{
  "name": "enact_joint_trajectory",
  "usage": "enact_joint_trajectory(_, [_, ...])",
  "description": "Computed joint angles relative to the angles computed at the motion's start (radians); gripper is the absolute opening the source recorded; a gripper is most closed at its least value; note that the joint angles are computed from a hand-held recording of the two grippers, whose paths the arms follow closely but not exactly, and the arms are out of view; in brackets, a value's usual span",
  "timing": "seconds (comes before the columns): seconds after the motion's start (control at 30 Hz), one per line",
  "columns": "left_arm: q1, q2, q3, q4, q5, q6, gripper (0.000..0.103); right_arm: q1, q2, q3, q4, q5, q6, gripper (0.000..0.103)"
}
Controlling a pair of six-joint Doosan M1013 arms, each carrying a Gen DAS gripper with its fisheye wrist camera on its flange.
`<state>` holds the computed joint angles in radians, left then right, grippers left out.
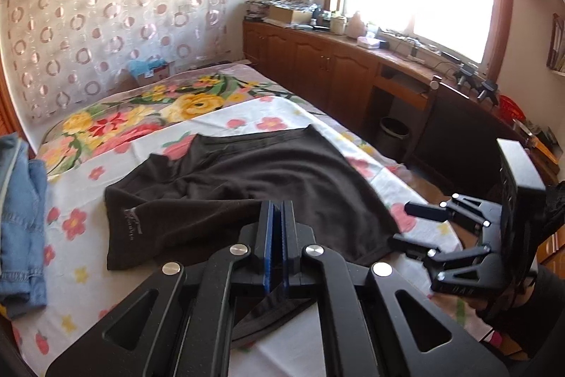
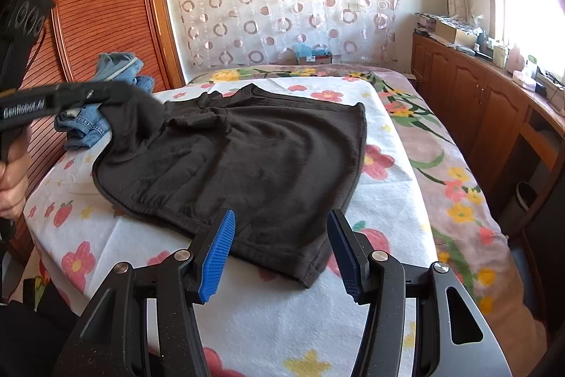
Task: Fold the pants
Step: 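Lift the hem with the left gripper and fold it over the shorts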
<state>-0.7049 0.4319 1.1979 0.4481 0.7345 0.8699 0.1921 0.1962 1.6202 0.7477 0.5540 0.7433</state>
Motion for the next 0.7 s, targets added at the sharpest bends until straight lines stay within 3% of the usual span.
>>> enact_joint_trajectory(0.33, [-0.001, 0.030, -0.038, -0.013, 0.027, 0.004, 0.007, -0.010, 0.002, 0.002, 0.011, -0.001, 0.000, 0.056])
enact_joint_trajectory(0.47, [-0.004, 0.024, -0.028, 0.033, 0.042, -0.049, 0.028, -0.010, 0.001, 0.003, 0.015, 0.004, -0.002, 0.056])
enact_joint_trajectory(0.53, [-0.004, 0.015, -0.012, 0.066, 0.039, -0.086, 0.047, -0.008, 0.001, 0.001, 0.015, 0.006, -0.003, 0.056])
enact_joint_trajectory(0.6, [0.000, 0.008, 0.001, 0.071, 0.033, -0.099, 0.054, -0.006, 0.004, -0.003, 0.016, 0.010, -0.005, 0.056])
enact_joint_trajectory(0.63, [0.001, 0.004, 0.009, 0.082, 0.040, -0.114, 0.068, -0.005, 0.007, -0.006, 0.018, 0.013, -0.007, 0.056])
enact_joint_trajectory(0.7, [0.003, -0.005, 0.031, 0.108, 0.035, -0.146, 0.080, -0.001, 0.010, -0.011, 0.024, 0.017, -0.015, 0.056])
